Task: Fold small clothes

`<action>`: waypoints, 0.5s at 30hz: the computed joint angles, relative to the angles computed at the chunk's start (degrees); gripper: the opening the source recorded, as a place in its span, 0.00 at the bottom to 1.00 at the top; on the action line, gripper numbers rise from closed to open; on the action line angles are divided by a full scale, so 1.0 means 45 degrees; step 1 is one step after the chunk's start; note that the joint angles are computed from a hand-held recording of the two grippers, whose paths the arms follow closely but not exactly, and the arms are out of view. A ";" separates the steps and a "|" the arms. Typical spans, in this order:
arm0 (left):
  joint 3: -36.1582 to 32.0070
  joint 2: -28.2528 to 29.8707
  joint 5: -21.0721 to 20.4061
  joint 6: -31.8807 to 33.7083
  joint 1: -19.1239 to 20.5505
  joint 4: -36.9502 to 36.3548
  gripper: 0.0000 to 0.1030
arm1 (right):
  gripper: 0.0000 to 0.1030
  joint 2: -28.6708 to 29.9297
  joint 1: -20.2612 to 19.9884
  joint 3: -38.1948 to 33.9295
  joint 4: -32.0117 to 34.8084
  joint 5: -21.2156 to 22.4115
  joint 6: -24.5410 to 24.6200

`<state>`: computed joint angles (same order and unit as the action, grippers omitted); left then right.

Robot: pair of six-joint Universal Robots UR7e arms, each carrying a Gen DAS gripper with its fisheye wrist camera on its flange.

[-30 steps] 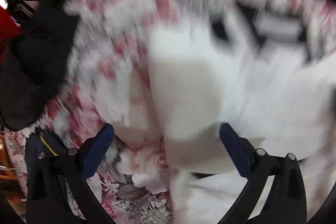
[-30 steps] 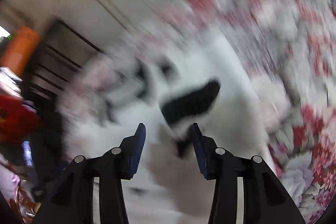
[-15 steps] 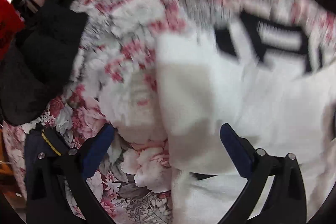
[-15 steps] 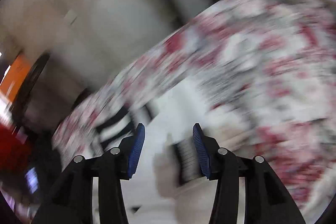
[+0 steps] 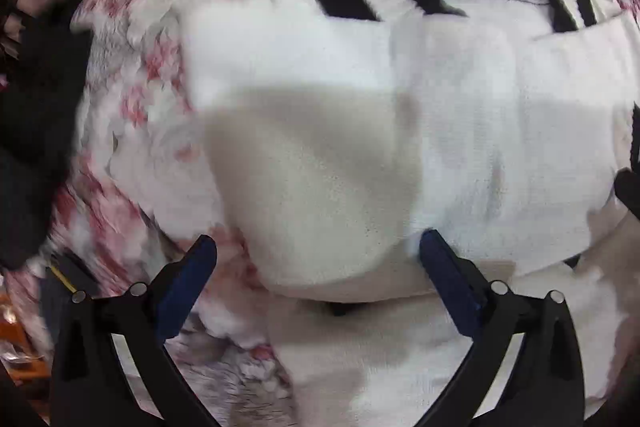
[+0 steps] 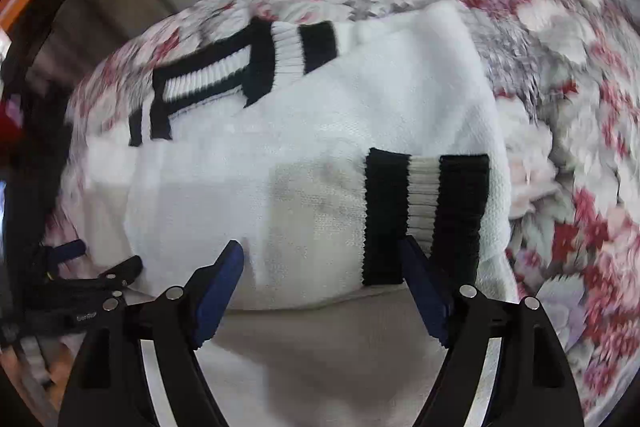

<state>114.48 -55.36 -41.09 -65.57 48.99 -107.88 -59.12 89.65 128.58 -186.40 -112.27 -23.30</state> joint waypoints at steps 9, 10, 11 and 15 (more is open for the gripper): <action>0.1573 -0.2918 -0.2077 -0.0938 -0.0977 -0.0991 0.95 | 0.77 -0.3518 0.0357 0.1082 0.3076 0.1500 0.1546; 0.1869 -0.3243 -0.2429 -0.1071 -0.1127 -0.1100 0.95 | 0.77 -0.3892 0.0256 0.1248 0.3305 0.1467 0.1549; 0.2202 -0.3581 -0.2726 -0.1231 -0.1321 -0.1229 0.95 | 0.77 -0.4398 0.0122 0.1429 0.3706 0.1507 0.1632; 0.3536 -0.4689 -0.3960 -0.1877 -0.2317 -0.2077 0.95 | 0.77 -0.7016 -0.0294 0.2421 0.5139 0.2056 0.1802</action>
